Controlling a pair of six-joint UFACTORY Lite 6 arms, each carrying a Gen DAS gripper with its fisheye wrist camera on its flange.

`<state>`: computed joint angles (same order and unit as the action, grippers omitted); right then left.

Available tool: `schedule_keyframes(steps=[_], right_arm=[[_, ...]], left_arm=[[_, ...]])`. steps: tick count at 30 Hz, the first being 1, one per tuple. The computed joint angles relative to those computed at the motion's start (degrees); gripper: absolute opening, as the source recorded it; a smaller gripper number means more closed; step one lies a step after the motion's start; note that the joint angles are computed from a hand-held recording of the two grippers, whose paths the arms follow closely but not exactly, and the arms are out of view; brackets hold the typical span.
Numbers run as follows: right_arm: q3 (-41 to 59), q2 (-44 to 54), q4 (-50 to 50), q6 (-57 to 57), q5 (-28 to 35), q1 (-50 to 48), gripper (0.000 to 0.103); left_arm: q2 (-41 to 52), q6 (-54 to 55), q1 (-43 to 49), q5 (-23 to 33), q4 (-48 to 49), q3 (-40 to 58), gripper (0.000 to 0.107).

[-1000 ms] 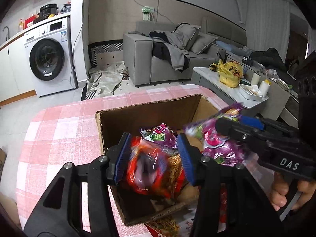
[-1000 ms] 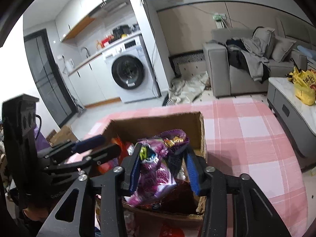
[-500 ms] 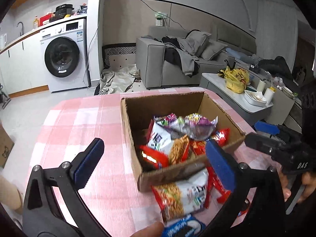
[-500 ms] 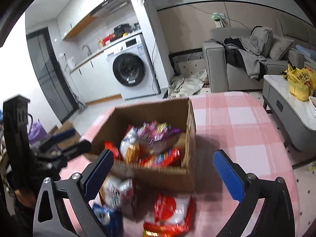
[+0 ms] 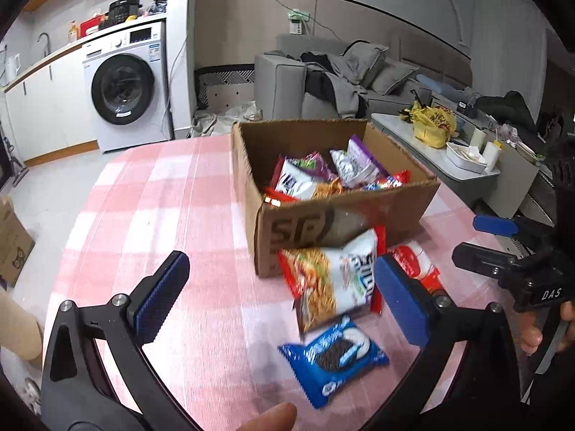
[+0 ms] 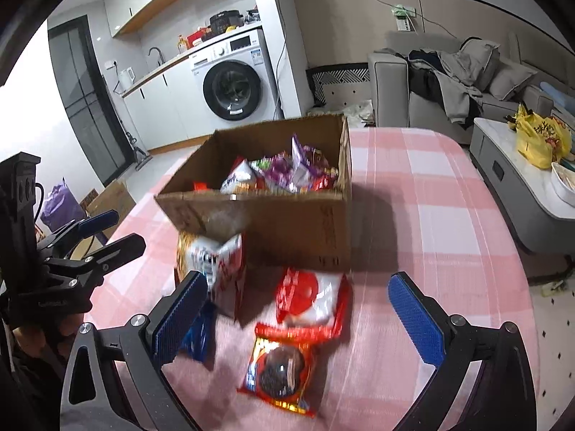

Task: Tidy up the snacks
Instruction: 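Withdraw both open tools from the box toward the remaining Oreo packs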

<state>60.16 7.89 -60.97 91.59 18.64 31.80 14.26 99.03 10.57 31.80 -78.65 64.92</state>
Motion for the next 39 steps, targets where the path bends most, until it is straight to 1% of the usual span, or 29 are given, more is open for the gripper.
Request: schedule_keyframes(steps=[7,11,12,14,15,19,25,27,29,31,33,34,39], right_arm=[[-3.21,-1.56,0.66,1.15,0.71,1.63,0.102],[-4.64,-2.60,1.50,1.11,1.49,2.22,0.103],[-5.07,-2.71,4.14,-1.04,2.33,2.49,0.103],[-5.46,-2.76,4.51,-1.06,2.88,2.71,0.103],[-5.83,-2.66,5.19,-1.71,2.54,2.68,0.102],[-5.15,-0.29,8.03,-5.24,0.95,2.13,0.103],[-2.93,3.92,10.90,-9.44,0.04,2.78,0.103],[-2.21,5.14,11.55,-10.19,0.01,2.92,0.103],[-1.69,6.00,12.67,-11.19,0.04,2.72,0.103],[-1.35,6.99,13.30,-11.78,-0.15,2.33,0.103],[-1.57,7.34,12.85,-11.08,-0.25,2.44,0.103],[-1.54,7.83,14.07,-12.50,-0.44,2.07,0.103],[-1.45,8.59,16.60,-15.94,-1.69,0.96,0.103]], left_arm=[[-3.55,4.67,-0.14,-1.29,-2.07,-7.77,0.102],[-4.54,4.85,-0.70,-2.29,-1.55,-10.01,0.102],[-4.68,5.40,-0.71,-2.37,-1.86,-10.60,0.102],[-5.15,4.97,-1.05,-3.33,-1.42,-11.81,0.102],[-4.08,2.13,-1.59,-3.91,0.78,-9.92,0.102],[-3.18,-2.38,-3.52,-6.53,3.59,-10.48,0.102],[-2.25,1.46,-5.56,-8.47,0.64,-11.95,0.102],[-1.08,0.25,-6.13,-9.37,1.60,-11.28,0.102],[0.86,-3.32,-6.82,-10.40,4.87,-9.92,0.102],[1.99,-2.99,-6.64,-10.15,3.79,-9.37,0.102],[3.57,-6.04,-6.56,-9.32,6.43,-7.85,0.102],[4.18,-7.30,-6.68,-8.79,7.33,-7.28,0.102],[4.86,-6.01,-8.19,-9.37,5.98,-7.82,0.102]])
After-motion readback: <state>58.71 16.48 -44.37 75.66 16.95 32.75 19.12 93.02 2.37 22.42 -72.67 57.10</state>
